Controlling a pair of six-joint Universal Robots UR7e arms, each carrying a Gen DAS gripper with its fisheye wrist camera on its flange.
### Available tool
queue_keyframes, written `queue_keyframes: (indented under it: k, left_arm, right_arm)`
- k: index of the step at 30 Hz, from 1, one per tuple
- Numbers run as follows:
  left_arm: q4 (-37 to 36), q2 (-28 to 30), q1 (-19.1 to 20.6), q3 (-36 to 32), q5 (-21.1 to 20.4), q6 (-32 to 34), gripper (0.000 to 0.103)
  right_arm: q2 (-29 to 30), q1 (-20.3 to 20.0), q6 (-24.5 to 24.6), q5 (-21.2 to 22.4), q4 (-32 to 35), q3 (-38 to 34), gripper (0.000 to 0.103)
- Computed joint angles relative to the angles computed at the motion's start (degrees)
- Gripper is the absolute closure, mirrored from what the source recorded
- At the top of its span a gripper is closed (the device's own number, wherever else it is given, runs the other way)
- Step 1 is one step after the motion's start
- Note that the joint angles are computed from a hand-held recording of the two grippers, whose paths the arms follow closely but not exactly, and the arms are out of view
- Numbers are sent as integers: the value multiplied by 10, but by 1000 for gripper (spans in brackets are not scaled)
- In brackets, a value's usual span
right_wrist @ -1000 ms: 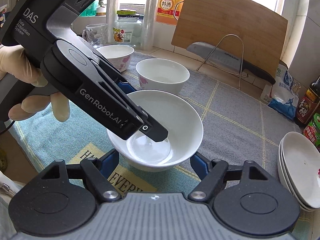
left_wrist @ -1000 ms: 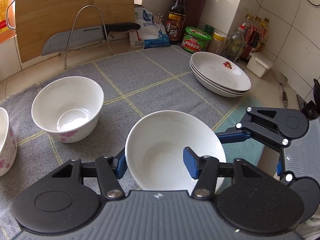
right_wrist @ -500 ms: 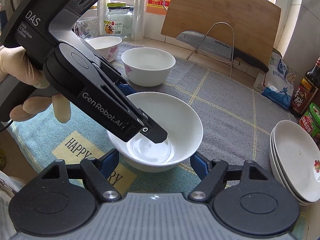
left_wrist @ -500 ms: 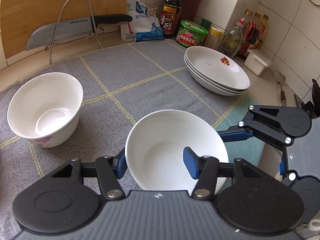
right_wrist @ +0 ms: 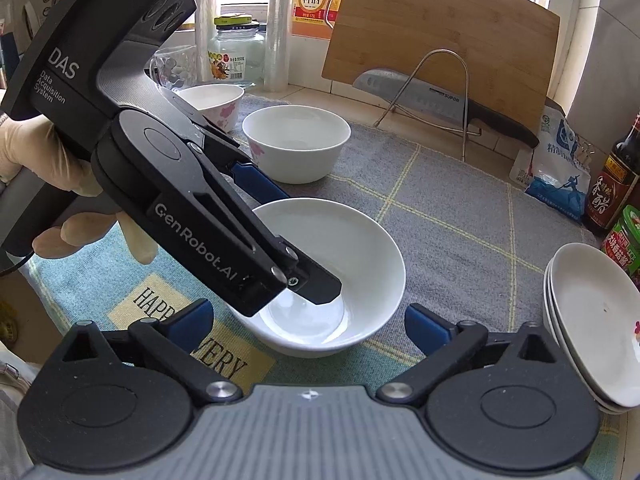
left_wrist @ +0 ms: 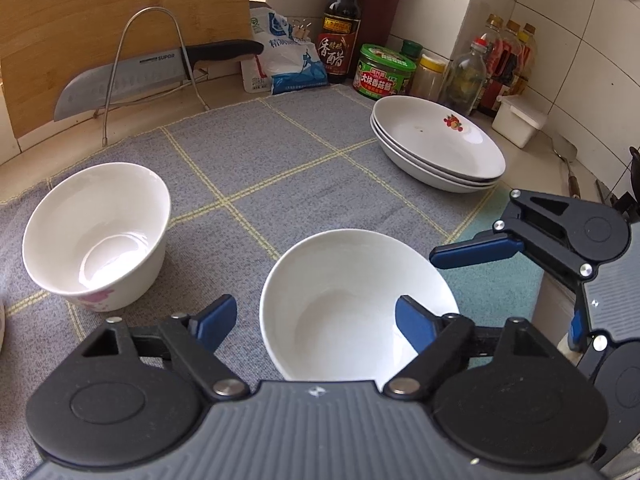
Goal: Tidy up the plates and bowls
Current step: 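Lift the white bowl with the left gripper and carry it toward the plate stack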
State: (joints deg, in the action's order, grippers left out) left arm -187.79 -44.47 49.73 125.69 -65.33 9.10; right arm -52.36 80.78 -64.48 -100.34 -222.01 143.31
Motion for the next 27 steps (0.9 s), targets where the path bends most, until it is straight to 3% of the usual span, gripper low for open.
queue_keyframes:
  k: [15, 27]
  left_arm:
    - [-89, -24, -38, 56, 92, -19, 9]
    - [-138, -26, -36, 77, 165, -50, 9]
  right_arm:
    - [-12, 8, 10, 0, -7, 7, 0]
    - [-41, 20, -6, -1, 31, 0, 0]
